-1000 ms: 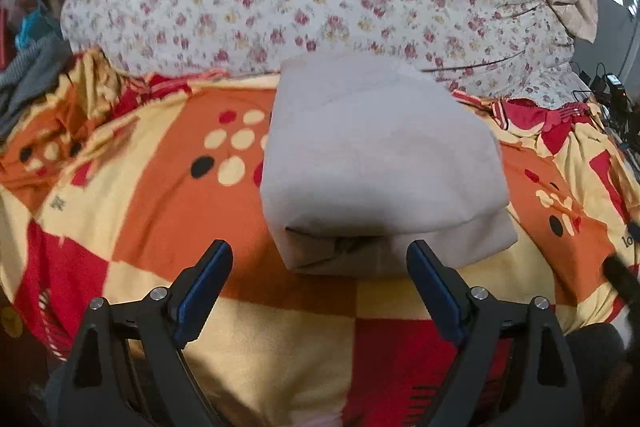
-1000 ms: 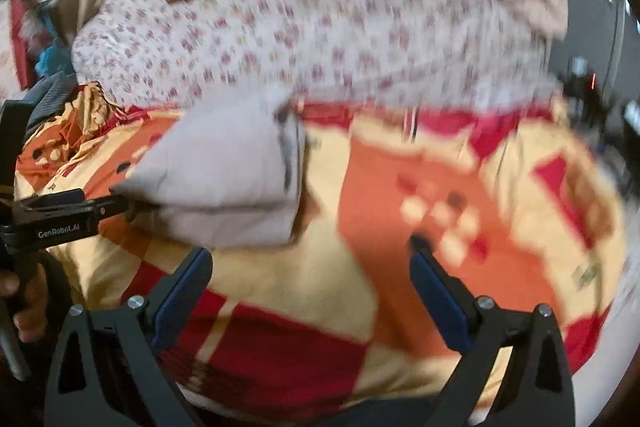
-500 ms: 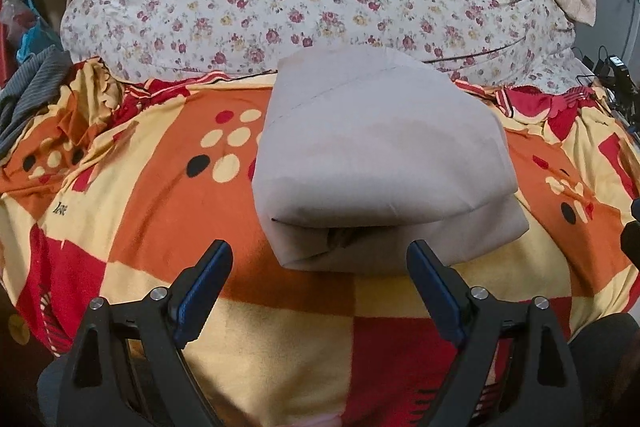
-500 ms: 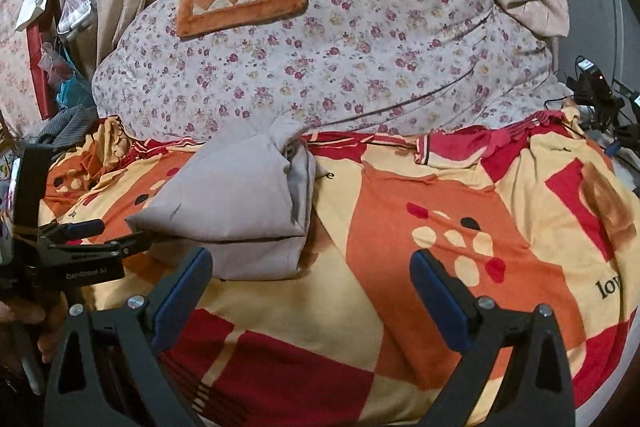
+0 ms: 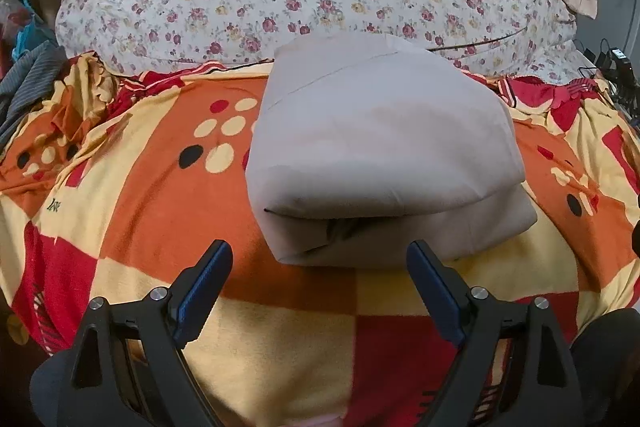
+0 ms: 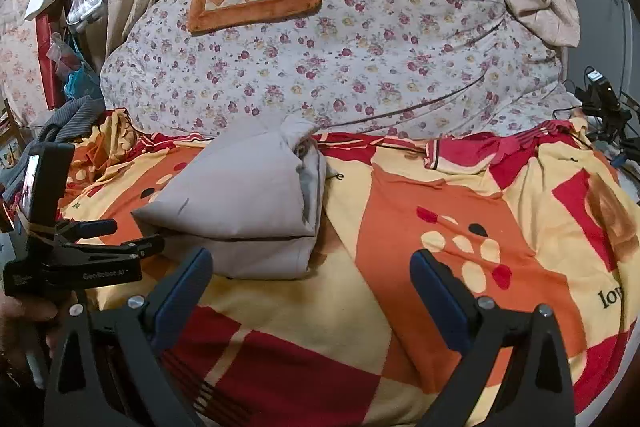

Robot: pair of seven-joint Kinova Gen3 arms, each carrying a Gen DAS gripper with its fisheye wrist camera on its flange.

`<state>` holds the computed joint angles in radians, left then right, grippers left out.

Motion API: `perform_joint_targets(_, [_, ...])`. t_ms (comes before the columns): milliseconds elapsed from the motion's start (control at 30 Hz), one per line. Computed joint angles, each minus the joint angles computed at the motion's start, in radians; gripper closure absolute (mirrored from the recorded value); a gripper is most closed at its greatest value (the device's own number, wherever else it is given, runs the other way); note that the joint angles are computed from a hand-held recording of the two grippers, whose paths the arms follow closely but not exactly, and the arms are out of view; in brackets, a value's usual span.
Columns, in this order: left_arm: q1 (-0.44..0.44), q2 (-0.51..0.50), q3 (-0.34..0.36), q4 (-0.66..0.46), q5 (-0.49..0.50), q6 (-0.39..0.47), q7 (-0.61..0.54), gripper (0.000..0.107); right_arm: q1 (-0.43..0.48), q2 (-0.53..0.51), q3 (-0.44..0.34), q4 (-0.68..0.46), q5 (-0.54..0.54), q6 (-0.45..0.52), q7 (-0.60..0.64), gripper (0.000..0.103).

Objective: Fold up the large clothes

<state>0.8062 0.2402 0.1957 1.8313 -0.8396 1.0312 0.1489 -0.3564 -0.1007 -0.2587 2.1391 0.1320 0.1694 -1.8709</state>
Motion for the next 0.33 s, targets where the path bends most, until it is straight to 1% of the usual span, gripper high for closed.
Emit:
perform_joint_targets(33, [0.000,-0.001,0.000,0.001,-0.001,-0.001,-0.001,0.028,0.000,0.000,-0.001,0.001,0.007,-0.001,-0.007,0.002])
perform_joint_targets(100, [0.003,-0.001,0.001,0.002,-0.008,-0.001,0.003,0.028,-0.021,0.000,0.022,0.001,-0.017,0.000,0.021,0.002])
perform_joint_targets(267, [0.019,0.004,0.003,0.001,-0.036,0.015,0.022,0.028,0.014,-0.001,-0.019,-0.001,0.013,0.001,-0.018,0.002])
perform_joint_targets(333, [0.018,0.006,0.004,0.000,-0.037,0.019,0.019,0.028,0.015,-0.001,-0.023,0.000,0.023,0.002,-0.028,0.002])
